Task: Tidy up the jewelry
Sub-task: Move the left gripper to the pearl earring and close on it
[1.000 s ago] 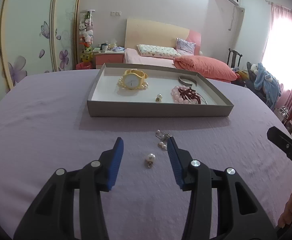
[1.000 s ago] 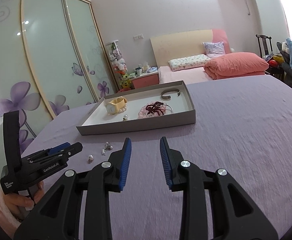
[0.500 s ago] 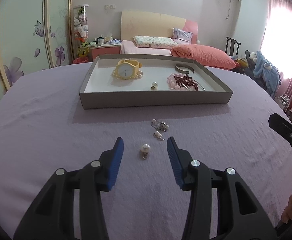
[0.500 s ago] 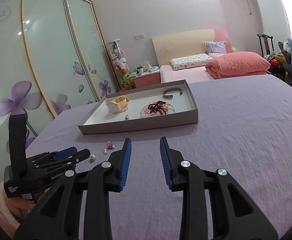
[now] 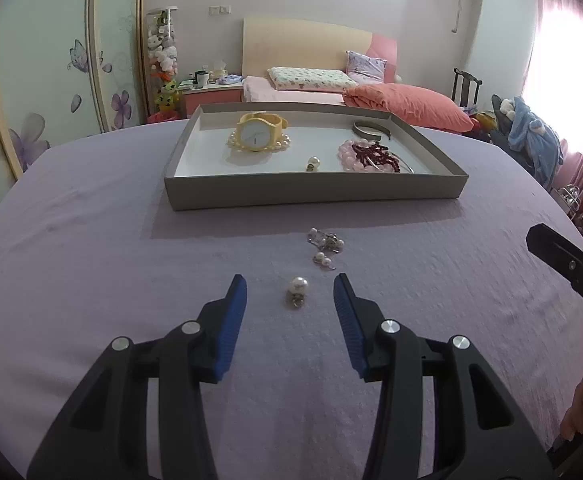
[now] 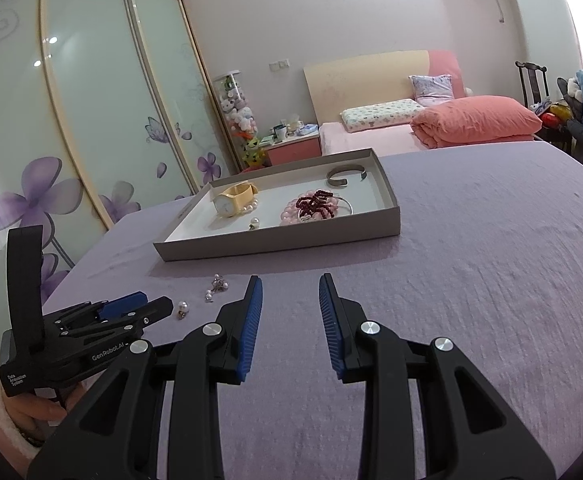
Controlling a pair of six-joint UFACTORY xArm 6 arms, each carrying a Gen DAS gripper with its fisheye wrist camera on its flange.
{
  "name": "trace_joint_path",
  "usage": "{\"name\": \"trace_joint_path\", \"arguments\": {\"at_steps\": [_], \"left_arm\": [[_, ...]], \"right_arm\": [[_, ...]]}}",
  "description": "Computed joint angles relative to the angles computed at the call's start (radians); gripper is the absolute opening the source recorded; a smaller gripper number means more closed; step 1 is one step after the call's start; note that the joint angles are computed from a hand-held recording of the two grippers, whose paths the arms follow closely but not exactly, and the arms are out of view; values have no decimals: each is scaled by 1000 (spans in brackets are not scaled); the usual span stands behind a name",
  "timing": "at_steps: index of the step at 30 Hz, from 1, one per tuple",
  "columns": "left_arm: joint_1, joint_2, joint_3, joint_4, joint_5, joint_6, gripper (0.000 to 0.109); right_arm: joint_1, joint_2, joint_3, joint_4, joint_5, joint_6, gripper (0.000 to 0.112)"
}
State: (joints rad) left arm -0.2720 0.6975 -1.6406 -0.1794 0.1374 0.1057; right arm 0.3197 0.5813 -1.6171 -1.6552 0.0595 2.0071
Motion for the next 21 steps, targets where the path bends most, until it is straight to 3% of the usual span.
{"name": "trace_joint_path", "arguments": {"at_steps": [12, 17, 21], "left_arm": [[-2, 53, -94, 29, 106, -15, 45], [1, 95, -170, 25, 199, -29, 37], [1, 120, -212, 42, 216, -52, 32]], "right_arm": [[-20, 18, -9, 47, -26, -32, 31], [-28, 34, -16, 111, -41, -87, 31], [-31, 44, -20, 157, -49, -127, 31]]}}
